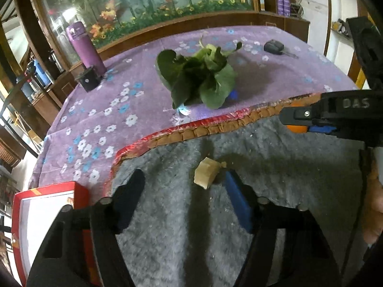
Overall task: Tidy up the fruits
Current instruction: 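Grasp the white cake with the left tool while the right tool grasps the orange, then carry the cake and orange over the white tray and open both tools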
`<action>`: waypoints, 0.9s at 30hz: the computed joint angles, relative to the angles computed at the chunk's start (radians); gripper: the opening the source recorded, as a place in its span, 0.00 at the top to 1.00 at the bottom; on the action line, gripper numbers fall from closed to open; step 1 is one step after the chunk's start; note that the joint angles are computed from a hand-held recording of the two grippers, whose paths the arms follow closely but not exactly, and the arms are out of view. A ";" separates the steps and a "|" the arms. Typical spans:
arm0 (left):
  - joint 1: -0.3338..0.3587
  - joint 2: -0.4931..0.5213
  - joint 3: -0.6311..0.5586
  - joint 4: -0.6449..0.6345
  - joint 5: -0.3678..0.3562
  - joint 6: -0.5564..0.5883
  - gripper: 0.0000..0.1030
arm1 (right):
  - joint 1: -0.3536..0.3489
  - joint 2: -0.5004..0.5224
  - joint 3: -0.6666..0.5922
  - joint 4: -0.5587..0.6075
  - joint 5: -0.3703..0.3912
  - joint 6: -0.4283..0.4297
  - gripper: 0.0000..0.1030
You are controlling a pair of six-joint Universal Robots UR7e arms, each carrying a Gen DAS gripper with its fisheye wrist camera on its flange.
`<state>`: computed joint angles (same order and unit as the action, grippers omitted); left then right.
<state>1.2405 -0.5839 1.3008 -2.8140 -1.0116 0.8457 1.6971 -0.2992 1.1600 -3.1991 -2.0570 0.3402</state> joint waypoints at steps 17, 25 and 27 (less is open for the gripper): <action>0.008 -0.010 0.007 0.045 -0.073 -0.052 0.85 | 0.006 0.015 -0.012 -0.017 -0.020 -0.014 0.65; 0.029 -0.221 0.217 -0.091 -0.207 -0.113 0.90 | 0.047 0.057 -0.028 -0.228 -0.055 -0.198 0.65; 0.041 -0.274 0.255 -0.103 -0.242 -0.118 0.89 | 0.054 0.061 -0.016 -0.302 -0.025 -0.244 0.65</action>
